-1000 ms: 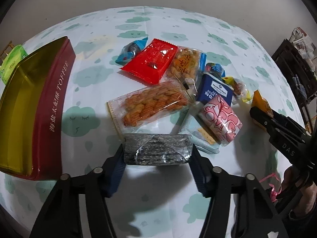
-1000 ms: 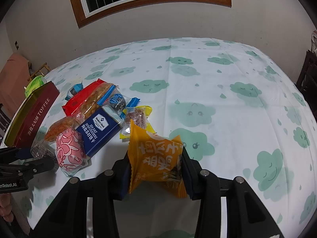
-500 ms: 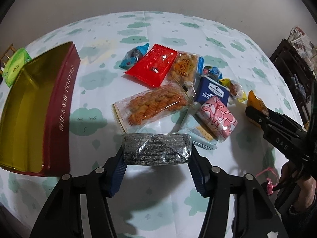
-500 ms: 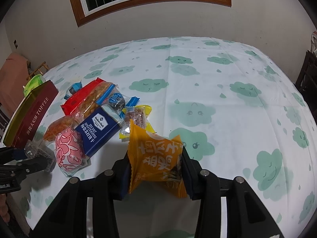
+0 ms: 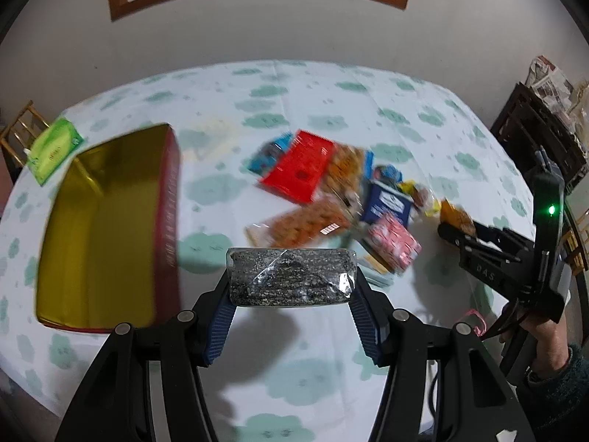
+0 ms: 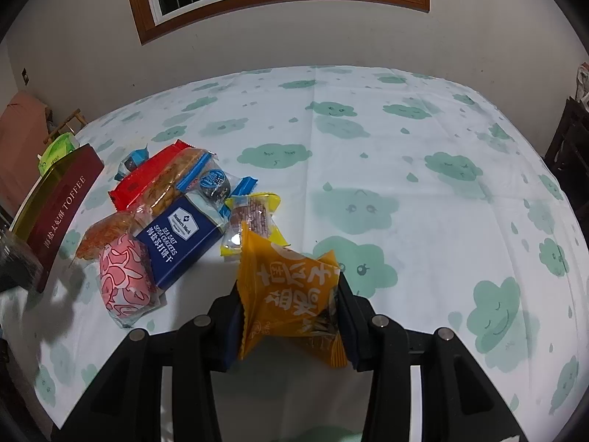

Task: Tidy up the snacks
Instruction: 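Carry the seaweed block into the gold tin and open the left tool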

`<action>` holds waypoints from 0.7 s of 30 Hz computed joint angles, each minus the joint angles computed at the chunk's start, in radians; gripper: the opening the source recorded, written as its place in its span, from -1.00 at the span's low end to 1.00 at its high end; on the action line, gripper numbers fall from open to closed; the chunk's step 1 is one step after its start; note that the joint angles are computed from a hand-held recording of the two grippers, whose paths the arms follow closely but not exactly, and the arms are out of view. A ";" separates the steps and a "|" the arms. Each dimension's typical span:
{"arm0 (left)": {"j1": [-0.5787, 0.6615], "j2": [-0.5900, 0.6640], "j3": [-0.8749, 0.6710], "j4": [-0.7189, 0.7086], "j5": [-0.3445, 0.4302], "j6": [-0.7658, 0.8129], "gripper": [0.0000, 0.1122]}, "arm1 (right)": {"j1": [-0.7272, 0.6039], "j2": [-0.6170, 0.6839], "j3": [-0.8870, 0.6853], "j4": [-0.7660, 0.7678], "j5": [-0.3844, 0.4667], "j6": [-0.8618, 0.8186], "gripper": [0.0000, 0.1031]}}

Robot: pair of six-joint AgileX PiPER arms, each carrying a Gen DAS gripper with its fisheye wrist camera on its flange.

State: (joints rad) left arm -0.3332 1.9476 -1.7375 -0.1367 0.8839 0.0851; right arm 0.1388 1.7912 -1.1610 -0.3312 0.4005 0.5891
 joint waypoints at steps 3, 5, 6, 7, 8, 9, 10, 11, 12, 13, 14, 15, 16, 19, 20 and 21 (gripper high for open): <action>0.050 -0.004 -0.026 0.009 0.007 0.010 -0.03 | 0.002 0.001 -0.005 -0.002 0.012 0.003 -0.15; 0.089 0.004 -0.053 0.019 0.021 0.009 -0.03 | 0.002 0.003 -0.010 -0.002 0.020 0.005 -0.15; 0.106 0.009 -0.062 0.015 0.025 0.014 -0.03 | 0.003 0.004 -0.013 -0.001 0.023 0.005 -0.15; 0.134 0.019 -0.081 0.007 0.037 0.021 -0.03 | 0.003 0.005 -0.015 0.000 0.026 0.007 -0.15; 0.160 0.033 -0.104 0.005 0.053 0.022 -0.03 | 0.003 0.006 -0.017 -0.001 0.029 0.010 -0.15; 0.182 0.042 -0.117 0.004 0.061 0.023 -0.03 | 0.004 0.006 -0.019 -0.003 0.033 0.012 -0.15; 0.201 0.050 -0.126 0.004 0.063 0.028 -0.03 | 0.006 0.007 -0.023 -0.005 0.040 0.015 -0.15; 0.218 0.062 -0.141 0.011 0.071 0.029 -0.03 | 0.007 0.008 -0.025 -0.007 0.043 0.019 -0.15; 0.236 0.080 -0.163 0.032 0.080 0.017 -0.03 | 0.009 0.009 -0.028 -0.012 0.049 0.026 -0.15; 0.251 0.090 -0.174 0.037 0.084 0.020 -0.03 | 0.009 0.011 -0.032 -0.016 0.052 0.029 -0.15; 0.267 0.096 -0.177 0.036 0.083 0.029 -0.03 | 0.012 0.013 -0.035 -0.023 0.059 0.036 -0.15; 0.283 0.109 -0.187 0.036 0.086 0.035 -0.03 | 0.014 0.015 -0.039 -0.027 0.064 0.040 -0.15; 0.297 0.125 -0.200 0.044 0.093 0.036 -0.03 | 0.015 0.017 -0.042 -0.030 0.068 0.045 -0.15; 0.330 0.159 -0.220 0.057 0.104 0.048 -0.03 | 0.019 0.019 -0.048 -0.041 0.078 0.063 -0.15; 0.334 0.164 -0.217 0.062 0.106 0.049 -0.03 | 0.021 0.020 -0.049 -0.047 0.080 0.073 -0.15; 0.341 0.171 -0.216 0.063 0.107 0.055 -0.03 | 0.023 0.020 -0.050 -0.053 0.083 0.080 -0.15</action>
State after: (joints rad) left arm 0.0074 2.1188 -1.9538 -0.0733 0.9913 0.1401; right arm 0.1622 1.8115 -1.2107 -0.3840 0.4838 0.6695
